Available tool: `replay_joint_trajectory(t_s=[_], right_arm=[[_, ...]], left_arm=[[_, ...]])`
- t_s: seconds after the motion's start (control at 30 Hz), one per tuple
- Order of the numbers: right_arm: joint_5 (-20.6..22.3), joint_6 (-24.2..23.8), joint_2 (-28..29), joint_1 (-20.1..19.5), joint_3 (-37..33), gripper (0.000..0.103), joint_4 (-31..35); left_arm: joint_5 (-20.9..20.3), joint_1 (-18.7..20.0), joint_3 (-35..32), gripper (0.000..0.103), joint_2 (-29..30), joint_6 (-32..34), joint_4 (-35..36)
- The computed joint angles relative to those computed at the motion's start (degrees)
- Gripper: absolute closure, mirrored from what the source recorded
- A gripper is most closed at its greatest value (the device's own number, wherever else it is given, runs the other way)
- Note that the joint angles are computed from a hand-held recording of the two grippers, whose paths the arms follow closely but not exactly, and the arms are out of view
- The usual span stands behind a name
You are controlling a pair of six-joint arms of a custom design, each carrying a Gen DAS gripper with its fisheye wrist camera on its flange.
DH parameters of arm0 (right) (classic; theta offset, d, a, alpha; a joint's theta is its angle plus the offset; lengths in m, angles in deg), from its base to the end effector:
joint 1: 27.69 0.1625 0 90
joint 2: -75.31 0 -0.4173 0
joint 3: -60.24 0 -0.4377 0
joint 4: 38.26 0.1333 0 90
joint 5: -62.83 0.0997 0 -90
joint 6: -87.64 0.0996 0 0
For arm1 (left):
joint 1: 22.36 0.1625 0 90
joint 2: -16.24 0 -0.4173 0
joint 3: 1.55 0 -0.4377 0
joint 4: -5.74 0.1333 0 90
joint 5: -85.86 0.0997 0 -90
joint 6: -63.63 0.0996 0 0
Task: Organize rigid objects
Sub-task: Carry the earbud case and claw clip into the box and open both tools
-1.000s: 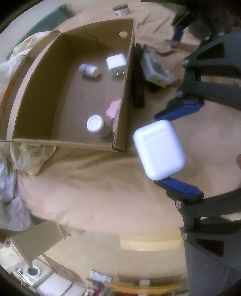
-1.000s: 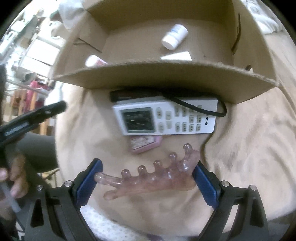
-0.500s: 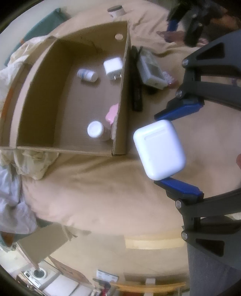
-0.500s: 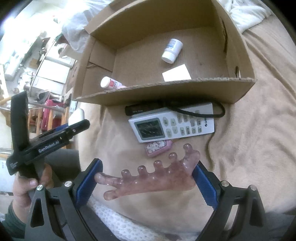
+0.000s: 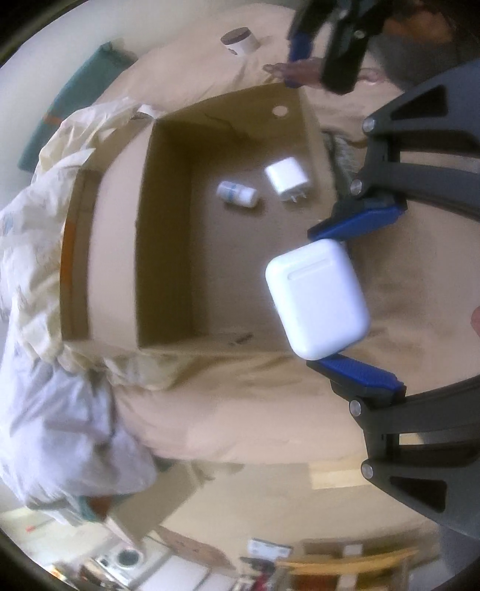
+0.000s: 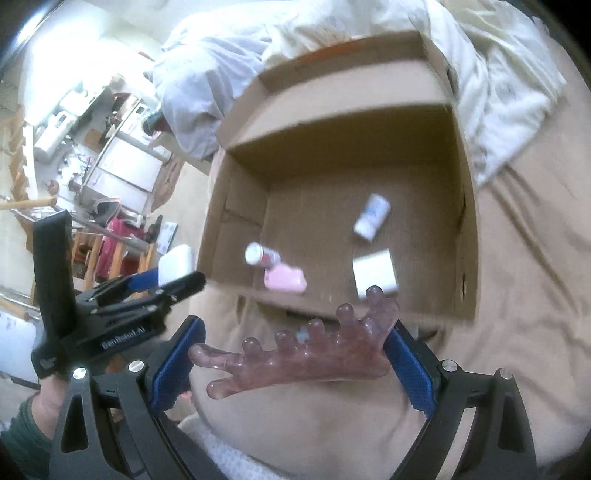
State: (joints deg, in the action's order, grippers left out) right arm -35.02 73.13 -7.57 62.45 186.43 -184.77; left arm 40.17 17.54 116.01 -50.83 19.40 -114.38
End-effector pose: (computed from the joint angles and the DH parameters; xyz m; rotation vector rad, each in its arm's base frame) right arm 0.1209 -0.4895 0.2031 0.3542 -2.9399 0.3145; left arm -0.2609 -0.4826 0.1076 0.2903 2.3242 -0.4122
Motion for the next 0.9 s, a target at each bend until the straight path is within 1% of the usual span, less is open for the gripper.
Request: replay_joint_trajectory(t_s=[0.13, 0.2, 0.23, 0.3, 0.33, 0.4, 0.43, 0.53, 0.63, 0.73, 0.9], right_arm=[[-0.81, -0.16, 2.54, 0.33, -2.86, 0.001, -0.50], [-1.70, -0.50, 3.89, 0.13, -3.79, 0.001, -1.69], [-2.66, -0.99, 4.77, 0.15, -3.96, 0.001, -3.27], [-4.40, -2.51, 6.70, -0.02, -3.73, 0.001, -7.59], [-4.63, -2.94, 7.34, -0.35, -3.37, 0.001, -9.53], [-4.28, -2.28, 8.18, -1.26, -2.86, 0.001, -11.59], [-4.82, -1.61, 8.67, -1.34, -2.93, 0.001, -11.96], [-6.39, -3.17, 9.55, -0.75, -2.86, 0.001, -14.58], [-5.83, -2.45, 9.73, -1.43, -3.03, 0.001, -14.65], [-7.15, -1.12, 10.60, -1.79, -3.58, 0.001, -14.32], [-9.16, -1.72, 11.72, -0.97, -4.01, 0.001, -16.02]], left_arm=[[0.84, 0.96, -2.19, 0.046, 3.55, 2.66, -1.33], [0.61, 2.21, -3.41, 0.046, 5.65, 3.36, -2.15], [0.05, 2.97, -3.92, 0.046, 6.43, 3.03, -2.32], [-1.44, 4.22, -3.91, 0.046, 7.69, 4.50, -5.59], [-0.94, 4.41, -3.84, 0.046, 8.41, 5.42, -6.59], [0.29, 4.51, -3.64, 0.046, 9.55, 6.67, -7.78], [0.40, 4.67, -3.77, 0.046, 10.03, 6.82, -7.77], [-0.16, 5.20, -4.16, 0.046, 10.98, 6.89, -8.30], [0.65, 4.87, -3.99, 0.046, 11.52, 7.37, -8.74], [1.82, 4.57, -3.51, 0.046, 11.99, 8.82, -9.06], [1.69, 5.36, -3.37, 0.046, 12.07, 7.79, -7.95]])
